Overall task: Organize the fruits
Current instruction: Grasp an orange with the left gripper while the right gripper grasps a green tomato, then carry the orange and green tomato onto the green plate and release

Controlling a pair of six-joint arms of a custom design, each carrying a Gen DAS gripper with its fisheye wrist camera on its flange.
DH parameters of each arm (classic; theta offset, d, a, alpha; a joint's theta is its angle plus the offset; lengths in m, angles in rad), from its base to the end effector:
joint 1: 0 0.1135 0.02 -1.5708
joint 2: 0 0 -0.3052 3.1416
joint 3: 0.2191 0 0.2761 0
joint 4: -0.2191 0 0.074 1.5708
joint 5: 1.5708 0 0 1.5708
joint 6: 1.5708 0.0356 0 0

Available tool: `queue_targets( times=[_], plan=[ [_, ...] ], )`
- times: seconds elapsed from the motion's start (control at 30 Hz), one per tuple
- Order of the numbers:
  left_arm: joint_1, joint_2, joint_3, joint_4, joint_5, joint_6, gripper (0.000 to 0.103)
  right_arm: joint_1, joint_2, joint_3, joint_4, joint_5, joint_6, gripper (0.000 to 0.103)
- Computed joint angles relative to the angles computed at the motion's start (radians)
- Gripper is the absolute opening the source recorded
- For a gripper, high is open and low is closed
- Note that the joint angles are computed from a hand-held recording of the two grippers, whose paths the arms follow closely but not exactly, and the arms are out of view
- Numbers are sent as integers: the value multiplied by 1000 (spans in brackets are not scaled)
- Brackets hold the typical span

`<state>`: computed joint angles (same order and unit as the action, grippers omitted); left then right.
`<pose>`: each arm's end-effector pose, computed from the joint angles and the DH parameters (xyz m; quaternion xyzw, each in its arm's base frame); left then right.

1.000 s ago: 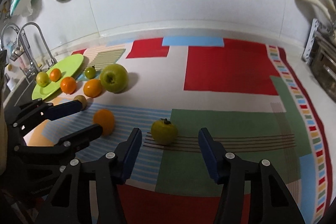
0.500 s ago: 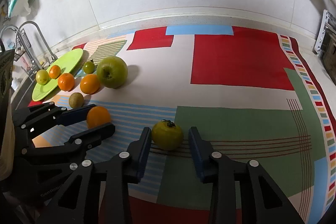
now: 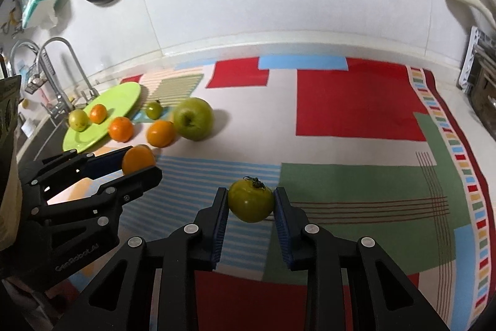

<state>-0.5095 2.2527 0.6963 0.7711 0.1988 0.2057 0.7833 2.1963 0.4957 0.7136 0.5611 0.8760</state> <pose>0.3050 -0.1784 0.0048 0.3574 0.8478 -0.1483 0.3626 0.2123 0.1847 -0.0010 0.1222 0.9156 0.0250 0.3823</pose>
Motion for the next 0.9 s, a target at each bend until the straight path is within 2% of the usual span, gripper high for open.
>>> queue_targets(
  times=[0.47,0.6,0.9],
  plan=[
    [115,-144,-211,163,18,-7,35,146,-123,55,-150,127,8,30],
    [172,-185,-249,177,37,9,35,176,-128,93,-173,146,3,30],
    [335,-273,-278,134,134,66,35,217,-107,230,-223,167,-42,30]
  ],
)
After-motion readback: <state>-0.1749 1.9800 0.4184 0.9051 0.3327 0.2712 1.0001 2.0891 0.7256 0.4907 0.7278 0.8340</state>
